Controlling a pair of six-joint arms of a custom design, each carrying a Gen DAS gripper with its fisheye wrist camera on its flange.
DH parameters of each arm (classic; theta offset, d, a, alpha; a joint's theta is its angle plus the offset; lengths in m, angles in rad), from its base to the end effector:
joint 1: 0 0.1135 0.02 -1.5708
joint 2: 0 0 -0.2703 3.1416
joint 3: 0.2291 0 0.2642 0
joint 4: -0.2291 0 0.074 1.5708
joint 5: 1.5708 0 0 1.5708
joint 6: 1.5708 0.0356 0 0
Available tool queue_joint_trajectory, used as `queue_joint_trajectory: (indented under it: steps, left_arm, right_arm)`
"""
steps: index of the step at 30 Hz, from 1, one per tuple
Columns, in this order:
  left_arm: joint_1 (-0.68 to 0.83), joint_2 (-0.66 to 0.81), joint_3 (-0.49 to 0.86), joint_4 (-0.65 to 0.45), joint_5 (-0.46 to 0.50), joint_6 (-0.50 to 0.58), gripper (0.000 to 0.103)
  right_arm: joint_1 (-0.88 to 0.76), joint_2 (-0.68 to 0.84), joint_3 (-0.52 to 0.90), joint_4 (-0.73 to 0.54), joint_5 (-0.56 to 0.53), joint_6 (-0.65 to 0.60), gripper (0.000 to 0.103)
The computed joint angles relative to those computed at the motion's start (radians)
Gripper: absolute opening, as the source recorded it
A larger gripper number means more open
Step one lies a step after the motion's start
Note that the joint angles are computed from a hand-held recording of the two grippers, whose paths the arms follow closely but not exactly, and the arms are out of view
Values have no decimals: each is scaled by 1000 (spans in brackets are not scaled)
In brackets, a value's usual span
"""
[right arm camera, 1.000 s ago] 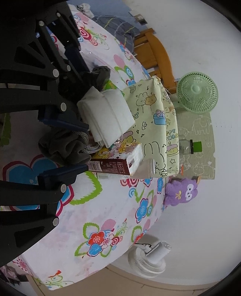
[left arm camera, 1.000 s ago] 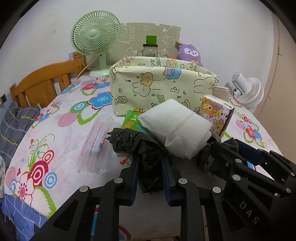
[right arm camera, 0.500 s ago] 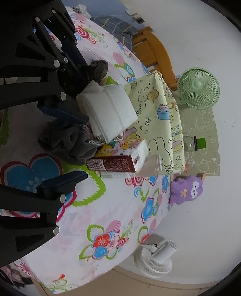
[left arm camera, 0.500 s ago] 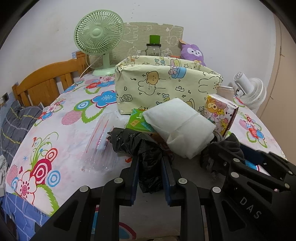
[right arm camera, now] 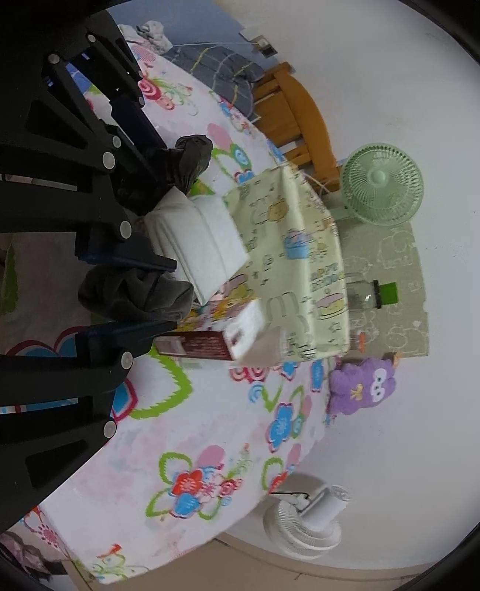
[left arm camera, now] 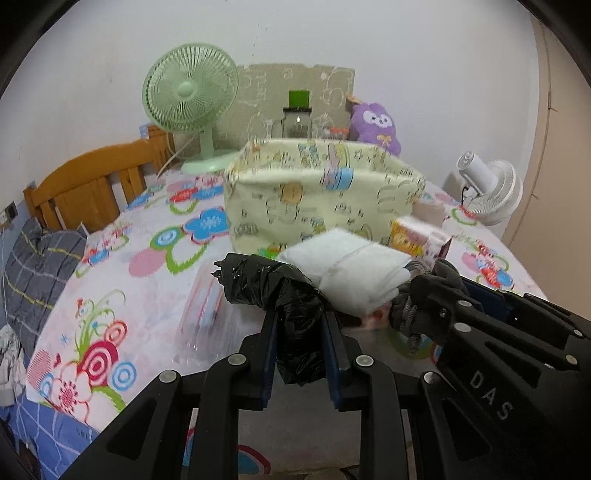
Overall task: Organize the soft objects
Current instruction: 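Lift the black cloth with the left gripper while the right gripper lifts the grey sock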
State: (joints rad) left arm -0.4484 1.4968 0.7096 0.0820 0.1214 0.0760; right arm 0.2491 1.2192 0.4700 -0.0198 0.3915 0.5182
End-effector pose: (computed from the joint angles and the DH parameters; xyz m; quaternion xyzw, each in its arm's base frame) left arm 0.2751 -0.1371 0.1723 0.2595 0.8686 -0.1316 0.4012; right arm 0.2292 0.0443 0.1616 0.1964 0.8848 -0.0228 0.4220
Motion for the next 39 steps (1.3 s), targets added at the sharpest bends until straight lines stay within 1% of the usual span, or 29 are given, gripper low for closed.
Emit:
queue_joint_trajectory:
  steps: [11,18,32,39]
  left_arm:
    - [8,-95,35,-52,14,-10,22]
    - [19,-110,73,-75,27,-15,22]
    - [18,-73,163,-102,39,-15,22]
    - [19,-40,236,-129,63,-14,22]
  right_arm:
    - [59,-92,87,-124,79,0,26]
    - [75,-117,133,-160,115,-12,26]
    - [29,-80,211,-157,94,-61,26]
    - [-9,-70,256,-157,69,-92,26]
